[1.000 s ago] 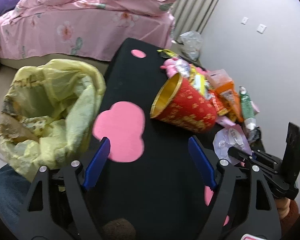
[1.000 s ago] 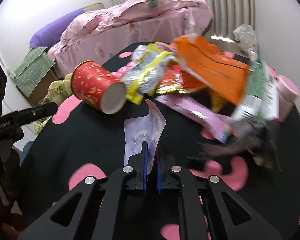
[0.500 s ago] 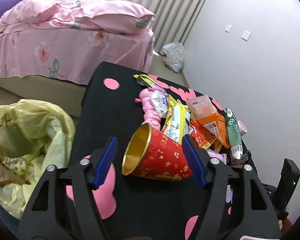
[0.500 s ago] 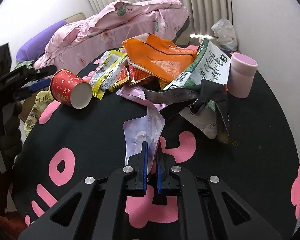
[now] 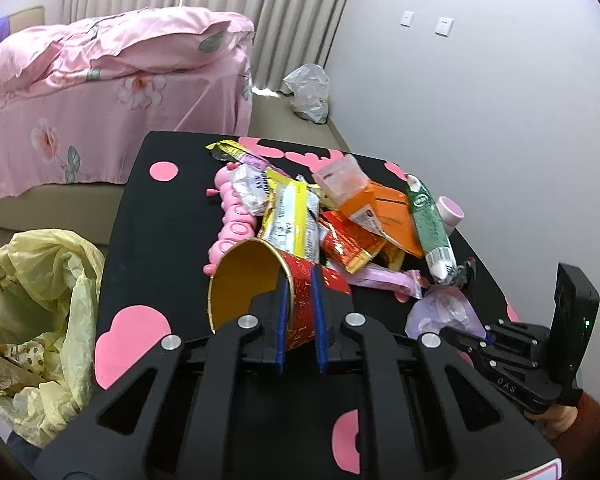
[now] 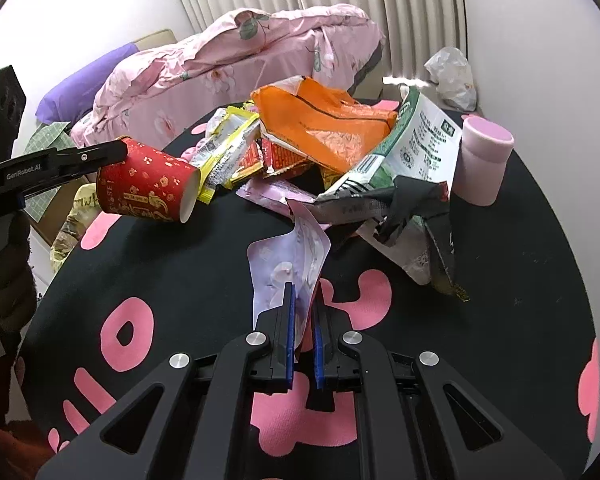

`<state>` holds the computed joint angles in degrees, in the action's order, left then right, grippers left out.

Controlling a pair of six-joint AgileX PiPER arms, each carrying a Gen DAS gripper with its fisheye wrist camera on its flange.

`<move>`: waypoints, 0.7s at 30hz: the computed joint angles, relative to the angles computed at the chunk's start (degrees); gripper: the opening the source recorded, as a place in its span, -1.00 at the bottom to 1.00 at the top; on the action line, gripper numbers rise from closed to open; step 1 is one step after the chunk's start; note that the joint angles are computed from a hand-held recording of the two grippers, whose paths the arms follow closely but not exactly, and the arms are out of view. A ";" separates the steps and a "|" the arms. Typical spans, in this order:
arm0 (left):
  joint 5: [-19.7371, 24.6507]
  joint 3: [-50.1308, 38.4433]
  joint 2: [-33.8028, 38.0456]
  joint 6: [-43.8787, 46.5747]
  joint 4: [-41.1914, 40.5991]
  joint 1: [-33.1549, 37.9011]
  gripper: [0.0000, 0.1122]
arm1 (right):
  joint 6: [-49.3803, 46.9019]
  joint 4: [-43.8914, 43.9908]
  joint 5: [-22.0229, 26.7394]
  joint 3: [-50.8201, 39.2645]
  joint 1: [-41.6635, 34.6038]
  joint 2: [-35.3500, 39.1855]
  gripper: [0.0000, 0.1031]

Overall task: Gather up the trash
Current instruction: 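Grasp the red paper cup with the left tool while the right tool grasps the clear plastic tray, then carry the red cup and clear tray over the yellow trash bag with both tools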

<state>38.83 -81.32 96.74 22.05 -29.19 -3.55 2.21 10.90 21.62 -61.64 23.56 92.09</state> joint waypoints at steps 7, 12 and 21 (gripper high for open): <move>0.56 1.75 -2.92 1.83 -1.53 -1.52 -0.93 | 4.99 -6.01 -0.33 0.92 0.48 -2.69 -0.85; -1.74 3.53 -5.96 2.20 0.58 -3.76 -0.93 | 9.59 -11.44 0.76 -0.34 0.59 -4.52 -0.85; -1.05 6.37 -10.09 8.52 -6.28 2.65 -0.93 | 12.16 -16.06 4.44 -6.26 3.43 -4.09 -0.88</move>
<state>37.77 -74.96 86.64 30.57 -35.47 -0.90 14.37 -5.16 26.06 -67.90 26.99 88.00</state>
